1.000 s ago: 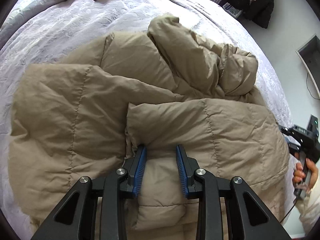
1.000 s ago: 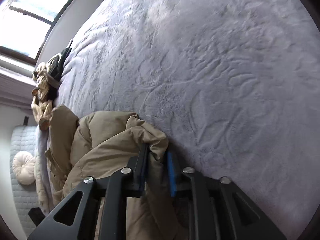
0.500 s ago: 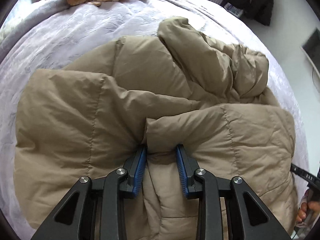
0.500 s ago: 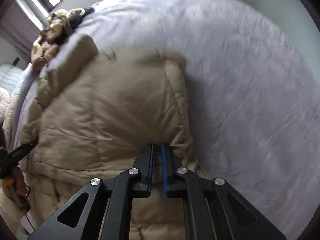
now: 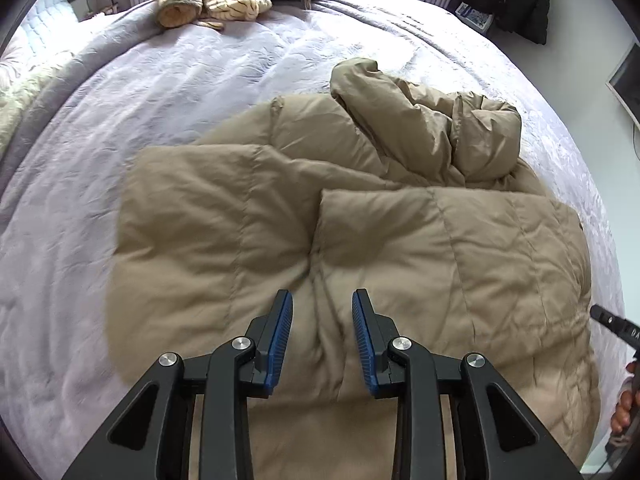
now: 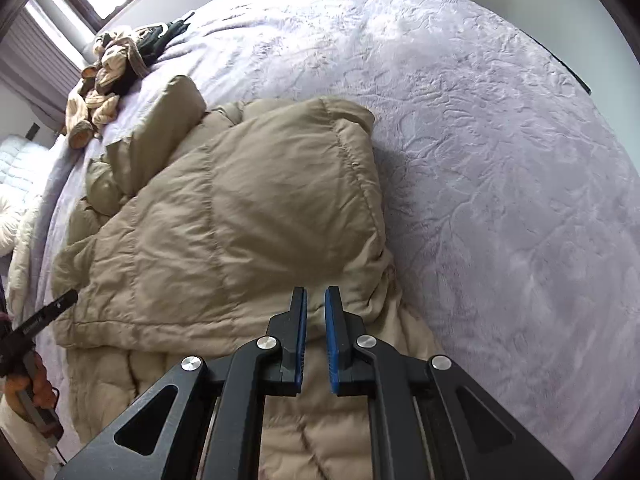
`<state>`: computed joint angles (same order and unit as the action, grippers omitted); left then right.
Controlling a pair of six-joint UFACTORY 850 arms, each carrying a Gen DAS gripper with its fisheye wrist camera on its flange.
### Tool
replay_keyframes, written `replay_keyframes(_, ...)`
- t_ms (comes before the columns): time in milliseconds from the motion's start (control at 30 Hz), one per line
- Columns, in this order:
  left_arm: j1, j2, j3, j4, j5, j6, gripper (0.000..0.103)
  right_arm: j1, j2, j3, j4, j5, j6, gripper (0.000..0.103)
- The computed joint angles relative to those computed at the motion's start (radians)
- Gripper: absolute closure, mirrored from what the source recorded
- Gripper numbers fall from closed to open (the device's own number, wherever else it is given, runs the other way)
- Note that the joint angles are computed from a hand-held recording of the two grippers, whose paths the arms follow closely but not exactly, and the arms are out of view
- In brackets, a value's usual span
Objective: Fold large clothes
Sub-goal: 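Release both tools and pull them back from the folded coat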
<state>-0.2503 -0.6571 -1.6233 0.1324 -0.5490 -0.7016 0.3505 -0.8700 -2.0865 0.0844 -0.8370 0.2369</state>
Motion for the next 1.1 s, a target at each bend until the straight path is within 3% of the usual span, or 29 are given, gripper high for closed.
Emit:
replay_keyframes(67,-0.011,0.027,0.026,0.021,-0.013,-0.025,0.038,0.003,0.022,0.023,0.004,0.003,0.0,0.092)
replay_keyframes(100,-0.015,0.045,0.045,0.043,-0.017,-0.051,0.006,0.005,0.029,0.03,0.013,0.001,-0.004,0.088)
replay_keyframes(133,-0.023,0.062,0.064,0.084,-0.014,-0.096,0.0,0.003,0.052,0.066,0.02,0.012,-0.011,0.083)
replay_keyframes(200,-0.033,0.078,0.079,0.101,-0.02,-0.106,0.0,0.009,0.062,0.076,0.03,0.011,-0.01,0.057)
replay_keyframes(333,-0.046,0.085,0.081,0.079,-0.065,-0.114,0.001,0.018,0.101,0.131,0.039,0.03,-0.038,0.046)
replay_keyframes(400,-0.057,0.094,0.091,0.096,-0.08,-0.134,0.0,0.021,0.11,0.143,0.057,0.028,-0.046,0.029)
replay_keyframes(467,-0.069,0.101,0.095,0.112,-0.094,-0.154,0.001,0.023,0.127,0.166,0.077,0.04,-0.059,0.02)
replay_keyframes(800,-0.109,0.13,0.111,0.171,-0.15,-0.227,0.0,0.036,0.228,0.304,0.042,0.143,-0.024,0.014)
replay_keyframes(1100,-0.138,0.182,0.131,0.136,-0.215,-0.261,0.001,0.022,0.279,0.345,0.087,0.096,-0.051,0.014)
